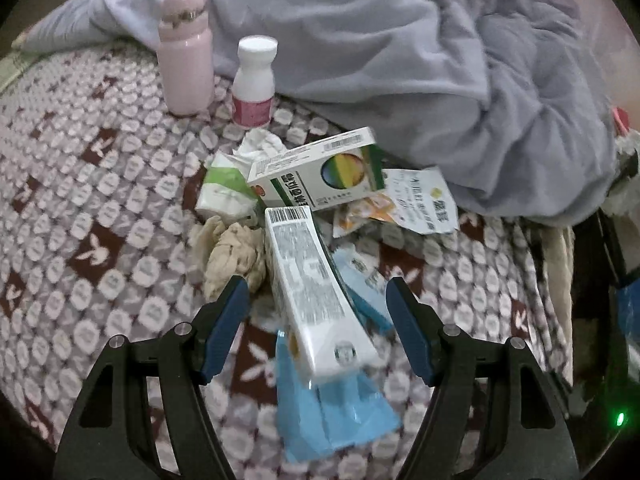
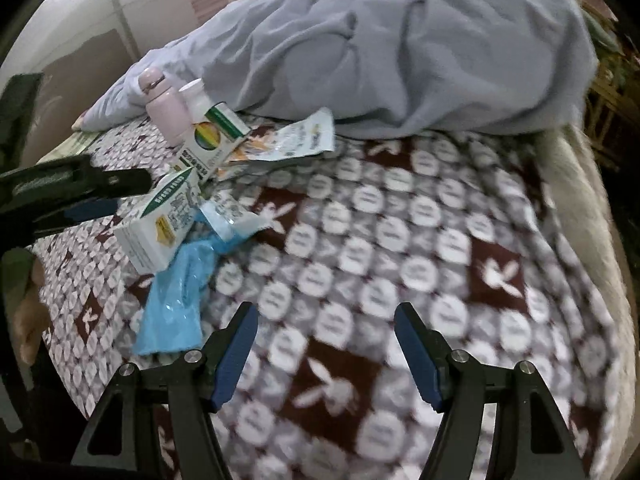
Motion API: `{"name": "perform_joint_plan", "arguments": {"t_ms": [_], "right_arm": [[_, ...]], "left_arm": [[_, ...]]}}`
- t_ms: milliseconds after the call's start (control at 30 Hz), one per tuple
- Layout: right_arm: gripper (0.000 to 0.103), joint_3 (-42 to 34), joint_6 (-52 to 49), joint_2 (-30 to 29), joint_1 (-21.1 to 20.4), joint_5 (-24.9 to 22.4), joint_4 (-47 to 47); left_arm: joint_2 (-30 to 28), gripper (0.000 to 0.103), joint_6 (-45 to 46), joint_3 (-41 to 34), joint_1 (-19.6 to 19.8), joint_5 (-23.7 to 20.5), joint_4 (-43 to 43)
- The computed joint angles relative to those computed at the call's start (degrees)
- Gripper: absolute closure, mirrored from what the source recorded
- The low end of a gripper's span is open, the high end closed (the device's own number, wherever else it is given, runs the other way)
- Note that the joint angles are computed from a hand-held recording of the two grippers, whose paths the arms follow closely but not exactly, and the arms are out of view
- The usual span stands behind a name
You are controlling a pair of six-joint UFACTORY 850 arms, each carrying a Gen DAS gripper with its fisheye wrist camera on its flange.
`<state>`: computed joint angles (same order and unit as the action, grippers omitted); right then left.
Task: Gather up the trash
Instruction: 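Move both grippers back over the trash on the bed, then grasp the white milk carton with the left gripper while the right gripper grasps the snack packet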
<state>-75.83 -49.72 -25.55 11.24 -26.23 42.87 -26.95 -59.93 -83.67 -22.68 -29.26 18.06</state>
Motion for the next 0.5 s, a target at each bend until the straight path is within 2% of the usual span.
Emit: {"name": "perform_joint_plan", "arguments": {"t_ms": [133, 233, 267, 300, 367, 500], "right_arm": [[0.034, -3.7, -2.3, -3.0, 1.5, -0.7, 0.7], [0.034, -6.9, -4.5, -5.7, 2.5, -1.8, 1.7], [0.034, -7.9, -4.6, -6.4, 2.7, -2.2, 1.5], [0.034, -9.4, -5.1, -7.7, 3.2, -2.8, 1.3], [0.034, -11.4, -5.7, -9.2, 3.8, -3.3, 0.9], [0.034, -17.0, -4.1, -13.5, 5.3, -5.2, -1.8]], "left_arm": [[-3.3, 0.032, 5.9, -3.1, 1.0, -2.6, -4.1], [-2.8, 0.033, 7.7, -1.5, 1.6, -1.9, -4.8], [-2.2, 0.036, 7.7, -0.4, 1.8, -1.3, -4.7], [-1.4, 0.049, 8.2, 1.0, 2.1, -0.4, -5.0], [-0.6, 0.064, 12.0, 2.5, 2.8, -0.7, -7.4], [1.0, 0.064, 18.4, 5.2, 4.0, 1.1, -13.8]]}}
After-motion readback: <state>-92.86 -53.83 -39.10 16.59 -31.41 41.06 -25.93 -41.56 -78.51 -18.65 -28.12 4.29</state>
